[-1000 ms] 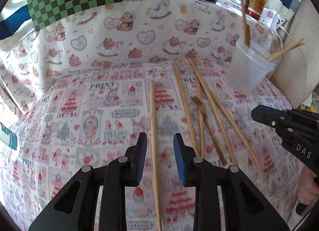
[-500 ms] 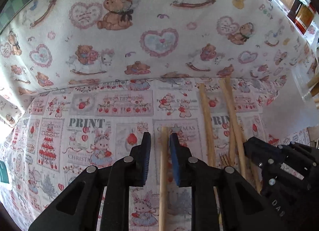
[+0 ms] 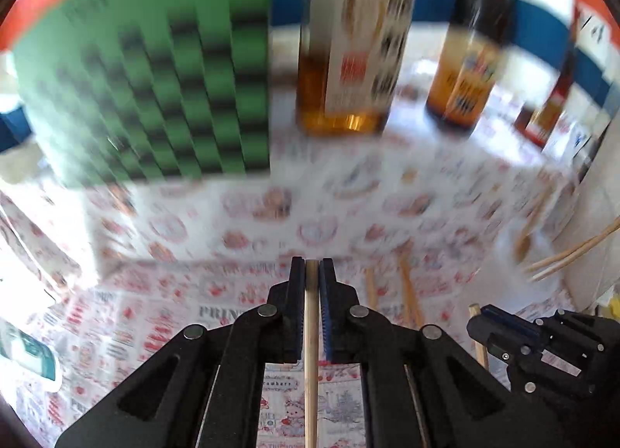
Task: Organize utensils
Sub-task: 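Lift the chopstick upright with the right tool while the left tool lifts its chopstick, then lower the chopstick into the clear cup with the right tool while the left tool lowers its chopstick in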
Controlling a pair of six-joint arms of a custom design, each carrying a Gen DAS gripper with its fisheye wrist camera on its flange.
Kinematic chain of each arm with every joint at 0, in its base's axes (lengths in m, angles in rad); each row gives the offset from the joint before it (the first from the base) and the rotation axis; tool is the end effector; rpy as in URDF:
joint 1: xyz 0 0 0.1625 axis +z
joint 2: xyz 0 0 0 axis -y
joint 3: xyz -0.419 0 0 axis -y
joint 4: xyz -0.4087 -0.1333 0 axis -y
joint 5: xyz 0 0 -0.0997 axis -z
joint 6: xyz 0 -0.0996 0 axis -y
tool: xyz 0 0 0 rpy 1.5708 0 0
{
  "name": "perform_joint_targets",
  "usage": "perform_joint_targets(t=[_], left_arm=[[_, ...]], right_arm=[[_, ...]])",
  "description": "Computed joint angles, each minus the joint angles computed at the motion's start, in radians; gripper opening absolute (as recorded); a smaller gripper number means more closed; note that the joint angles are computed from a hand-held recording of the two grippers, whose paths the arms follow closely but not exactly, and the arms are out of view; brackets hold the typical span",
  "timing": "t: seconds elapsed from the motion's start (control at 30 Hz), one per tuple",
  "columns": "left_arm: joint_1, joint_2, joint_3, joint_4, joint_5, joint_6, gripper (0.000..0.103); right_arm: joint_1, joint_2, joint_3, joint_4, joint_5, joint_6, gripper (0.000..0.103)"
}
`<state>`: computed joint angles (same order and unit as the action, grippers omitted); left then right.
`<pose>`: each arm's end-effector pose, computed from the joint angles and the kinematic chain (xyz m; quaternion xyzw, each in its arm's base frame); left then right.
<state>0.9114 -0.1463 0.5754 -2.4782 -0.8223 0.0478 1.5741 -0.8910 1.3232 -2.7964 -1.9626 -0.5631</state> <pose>-0.3975 -0.8411 0.0346 0.2319 0.8783 -0.3172 0.2723 0.0978 -0.7697 0.3237 0.1806 -0.8897 0.3146 0.2772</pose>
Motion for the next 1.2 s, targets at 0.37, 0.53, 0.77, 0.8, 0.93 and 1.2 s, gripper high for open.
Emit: perform_joint_targets(t=[0.37,0.53,0.77,0.8,0.93,1.2], left_arm=[[-0.129,-0.21,0.416,-0.59,0.07,0.22,0.006],[-0.149,-0.271,0.59,-0.777,0.072,0.241,0.006],[-0.142,-0.329,0.738,-0.852,0.035,0.203,0.006],[-0.144,-0.333,0.745,-0.856,0.047,0.204,0.006],[-0.144,-0.381,0.802,-0.815,0.0,0.152,0.006],[-0.155,-0.408,0.872,-0.862,-0.005,0.166,0.006]], right_arm=[[0.045,-0.168,0.247,-0.471,0.201,-0.108,0.008],[0.026,-0.184,0.285,-0.515,0.215,-0.107,0.008],[-0.009,-0.23,0.387,-0.6,0.26,-0.143,0.008],[-0.009,-0.233,0.394,-0.61,0.255,-0.145,0.008],[-0.015,-0.263,0.407,-0.557,0.271,-0.118,0.008],[-0.026,-0.308,0.46,-0.547,0.288,-0.124,0.008]])
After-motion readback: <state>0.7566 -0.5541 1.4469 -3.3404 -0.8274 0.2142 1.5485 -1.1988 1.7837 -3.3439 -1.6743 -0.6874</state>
